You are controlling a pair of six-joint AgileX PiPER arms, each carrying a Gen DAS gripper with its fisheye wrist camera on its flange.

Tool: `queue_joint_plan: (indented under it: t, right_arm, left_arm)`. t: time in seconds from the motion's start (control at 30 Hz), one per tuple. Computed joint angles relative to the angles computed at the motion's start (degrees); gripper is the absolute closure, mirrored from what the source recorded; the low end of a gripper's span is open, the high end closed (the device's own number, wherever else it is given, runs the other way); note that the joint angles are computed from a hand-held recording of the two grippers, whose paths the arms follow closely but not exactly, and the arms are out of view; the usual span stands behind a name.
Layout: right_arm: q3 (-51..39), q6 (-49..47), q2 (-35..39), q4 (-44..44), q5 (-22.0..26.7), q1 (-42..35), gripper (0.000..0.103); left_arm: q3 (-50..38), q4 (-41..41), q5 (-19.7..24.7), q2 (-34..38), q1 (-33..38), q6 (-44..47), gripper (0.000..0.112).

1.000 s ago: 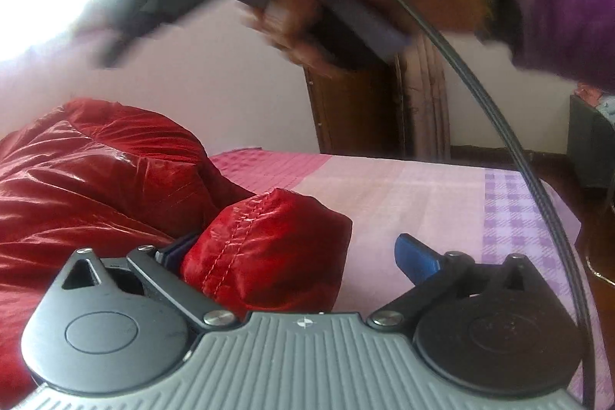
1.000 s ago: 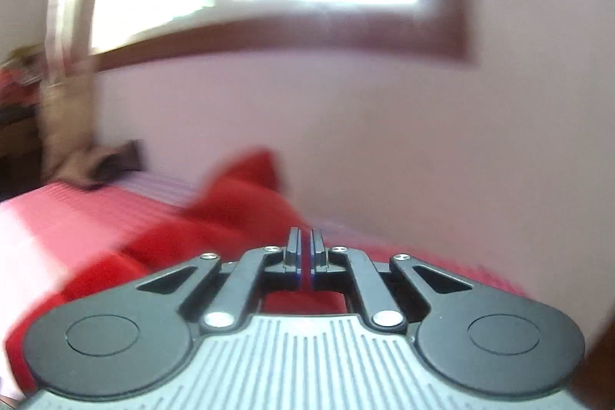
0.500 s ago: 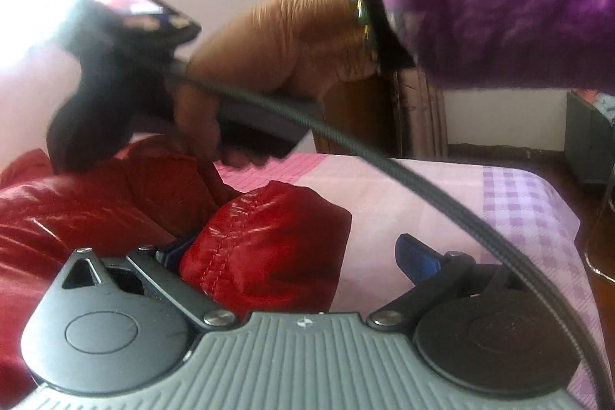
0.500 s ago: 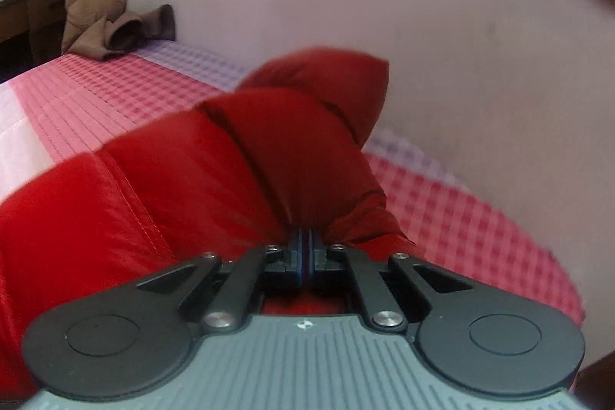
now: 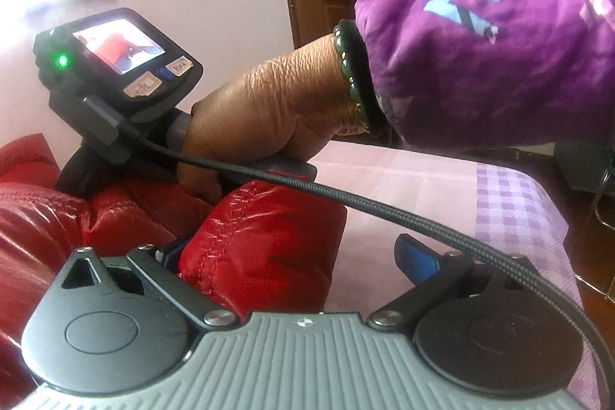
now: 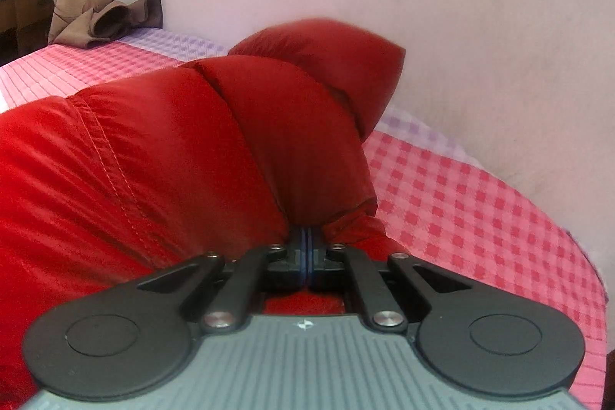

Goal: Fold large clothes

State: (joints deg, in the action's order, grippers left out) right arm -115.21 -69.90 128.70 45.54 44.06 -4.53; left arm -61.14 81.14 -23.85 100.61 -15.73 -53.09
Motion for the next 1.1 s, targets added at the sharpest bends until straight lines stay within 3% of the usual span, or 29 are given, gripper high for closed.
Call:
queue_joint_plan:
  t: [0.27, 0.4, 0.5, 0.63, 0.73, 0.8, 0.97, 1.1]
  right_arm:
    - [4.58, -6.36, -0.18, 7.17, -4.39, -0.17, 0.102]
    - [3.49, -4.83, -0.09, 9.59, -1.5, -1.93, 0.102]
    - [4.58, -1.89, -4.09, 9.02, 2.27, -4.24, 0.097]
    - [14.47, -13.86, -13.3, 18.67, 8.91, -10.15, 0.096]
    - [18.73, -17.22, -17.55, 16.16, 13.91, -11.89, 0.096]
    - [22.88, -20.09, -19.92, 11.85, 12.51, -10.93, 0.097]
    - [26.64, -19.68, -20.33, 13.75, 11.71, -11.74, 0.098]
    - [30.36, -22.11, -20.13, 18.51, 8.8, -11.47, 0.098]
  left_arm:
    - [-3.62, 9.8, 0.73, 1.35, -0.18, -11.79, 0.012]
    - [-4.91, 13.43, 1.3, 1.72, -0.48, -15.96, 0.012]
    - [-4.59, 10.99, 2.23, 1.76, -0.98, -13.77, 0.012]
    - [-3.84, 6.95, 3.26, 1.33, -1.61, -9.48, 0.011]
    - [-2.55, 3.65, 4.35, 0.2, -2.29, -5.87, 0.011]
    - [-0.57, 3.32, 3.97, -1.62, -2.18, -5.41, 0.011]
    - [8.53, 1.8, -0.71, -12.39, 2.63, -0.77, 0.015]
    - [12.87, -9.66, -2.51, -19.35, 9.05, 5.92, 0.016]
